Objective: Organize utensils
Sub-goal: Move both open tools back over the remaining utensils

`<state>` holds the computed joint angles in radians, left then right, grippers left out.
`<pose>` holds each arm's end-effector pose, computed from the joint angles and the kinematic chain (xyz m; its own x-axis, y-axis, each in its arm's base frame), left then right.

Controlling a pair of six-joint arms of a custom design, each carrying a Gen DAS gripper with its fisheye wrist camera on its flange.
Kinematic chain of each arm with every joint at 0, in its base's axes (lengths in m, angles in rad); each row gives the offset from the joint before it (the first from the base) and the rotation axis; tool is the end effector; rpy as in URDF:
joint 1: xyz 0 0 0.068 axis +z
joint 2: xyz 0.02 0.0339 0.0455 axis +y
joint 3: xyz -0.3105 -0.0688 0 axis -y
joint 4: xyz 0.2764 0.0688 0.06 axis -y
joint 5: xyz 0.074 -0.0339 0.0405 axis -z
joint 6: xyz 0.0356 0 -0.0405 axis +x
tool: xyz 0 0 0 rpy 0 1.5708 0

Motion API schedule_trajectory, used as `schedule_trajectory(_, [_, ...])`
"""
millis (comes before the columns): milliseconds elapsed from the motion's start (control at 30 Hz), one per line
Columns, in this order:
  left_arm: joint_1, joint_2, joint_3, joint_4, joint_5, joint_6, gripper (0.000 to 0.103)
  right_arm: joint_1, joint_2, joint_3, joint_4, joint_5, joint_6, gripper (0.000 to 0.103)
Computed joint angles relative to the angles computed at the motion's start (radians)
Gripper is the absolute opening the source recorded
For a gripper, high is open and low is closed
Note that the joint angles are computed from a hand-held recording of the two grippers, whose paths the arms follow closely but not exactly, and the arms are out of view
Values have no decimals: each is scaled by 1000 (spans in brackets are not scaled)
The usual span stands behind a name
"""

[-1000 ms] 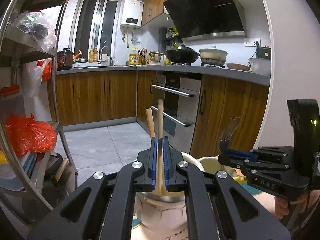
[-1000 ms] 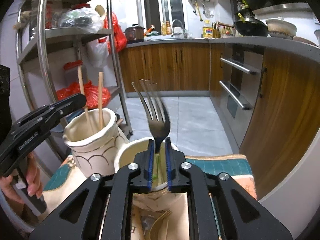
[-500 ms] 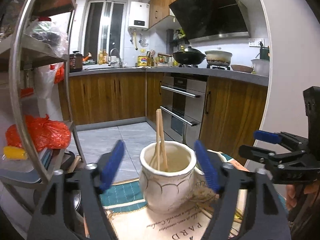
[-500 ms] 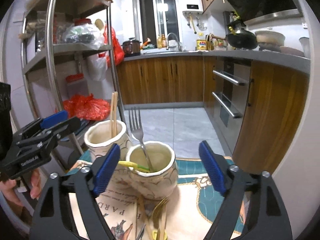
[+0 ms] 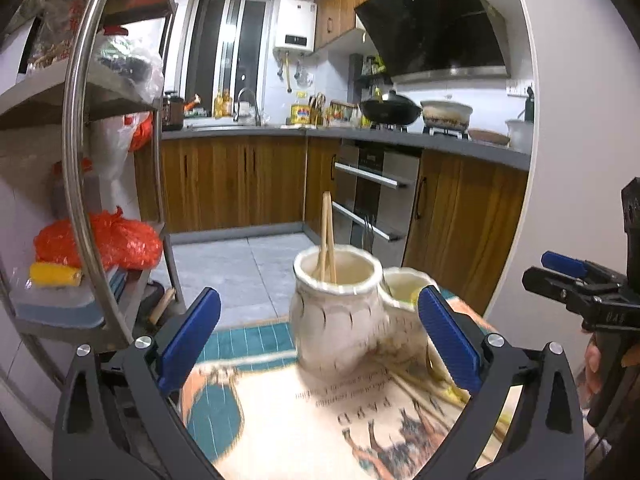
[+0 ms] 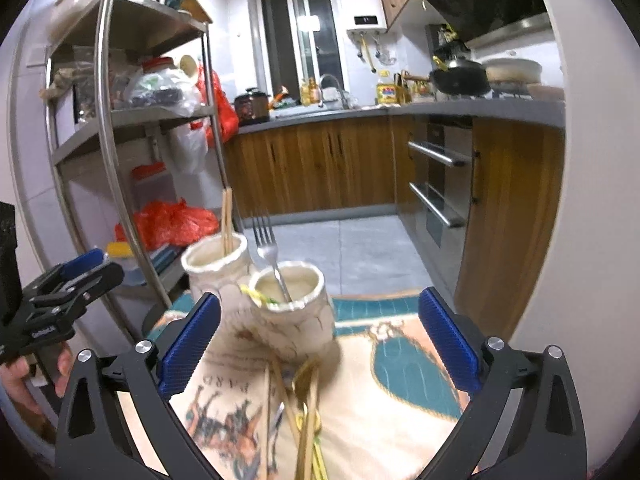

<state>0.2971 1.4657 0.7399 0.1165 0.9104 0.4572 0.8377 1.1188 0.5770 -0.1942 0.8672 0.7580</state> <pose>0.3071 0.0646 0.2289 -0.2969 0.1923 -0.9353 0.6361 0.7704 -0.0435 0.1701 0.1483 0.2366 -0.3968 0.2241 -0.8902 0.2343 0.9623 0.1378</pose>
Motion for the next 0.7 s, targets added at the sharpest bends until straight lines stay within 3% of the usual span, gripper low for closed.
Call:
schedule_trajectory(300, [42, 37, -56, -175, -23, 178, 97, 53, 91, -35, -89, -35, 137, 98])
schedule_trajectory(700, [43, 63, -93, -217, -56, 278, 97, 50, 246, -26, -79, -121, 145, 96])
